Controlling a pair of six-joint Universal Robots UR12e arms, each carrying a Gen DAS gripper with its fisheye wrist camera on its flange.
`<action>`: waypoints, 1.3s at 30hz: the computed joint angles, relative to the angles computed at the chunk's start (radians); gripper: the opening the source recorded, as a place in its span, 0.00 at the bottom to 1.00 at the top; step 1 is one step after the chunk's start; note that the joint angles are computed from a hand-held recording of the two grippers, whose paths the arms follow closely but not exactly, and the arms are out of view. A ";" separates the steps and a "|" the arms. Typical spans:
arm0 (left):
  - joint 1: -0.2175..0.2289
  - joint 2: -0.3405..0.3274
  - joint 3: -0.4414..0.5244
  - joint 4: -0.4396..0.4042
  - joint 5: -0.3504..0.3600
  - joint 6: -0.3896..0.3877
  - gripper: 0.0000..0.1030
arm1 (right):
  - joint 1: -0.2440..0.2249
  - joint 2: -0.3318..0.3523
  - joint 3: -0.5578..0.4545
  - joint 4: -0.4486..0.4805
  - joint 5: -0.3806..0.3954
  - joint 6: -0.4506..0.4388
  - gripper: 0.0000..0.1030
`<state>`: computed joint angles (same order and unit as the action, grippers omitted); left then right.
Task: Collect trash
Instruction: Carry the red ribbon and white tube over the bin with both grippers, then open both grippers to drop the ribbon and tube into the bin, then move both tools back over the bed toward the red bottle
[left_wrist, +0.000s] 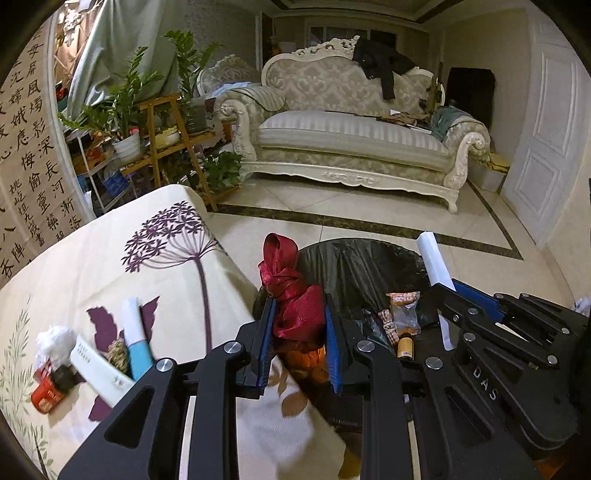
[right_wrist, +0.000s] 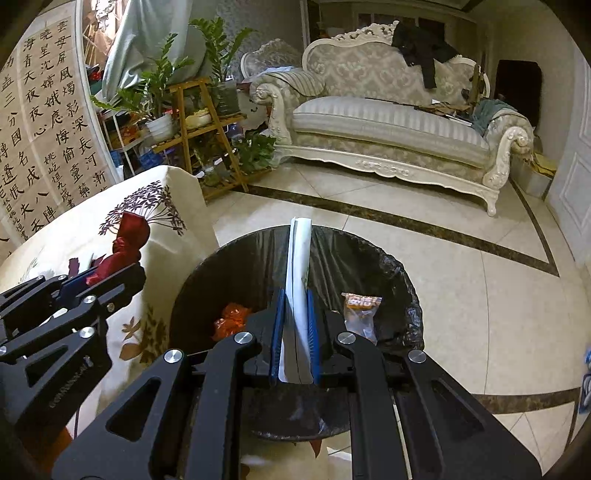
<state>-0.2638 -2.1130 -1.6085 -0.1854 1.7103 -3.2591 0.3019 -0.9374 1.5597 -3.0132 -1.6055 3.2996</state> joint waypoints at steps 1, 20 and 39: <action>-0.001 -0.006 0.008 -0.005 0.003 0.005 0.25 | -0.001 0.003 -0.004 0.002 0.000 0.002 0.12; 0.004 -0.021 0.029 -0.022 0.038 -0.037 0.63 | -0.012 0.016 -0.010 0.004 -0.018 0.050 0.40; 0.043 0.094 -0.132 0.041 0.143 -0.105 0.76 | 0.029 0.008 -0.015 0.010 0.042 0.015 0.51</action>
<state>-0.2204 -2.0187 -1.7407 -0.1441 1.8529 -3.3645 0.3311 -0.9292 1.5442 -3.0036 -1.5630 3.3143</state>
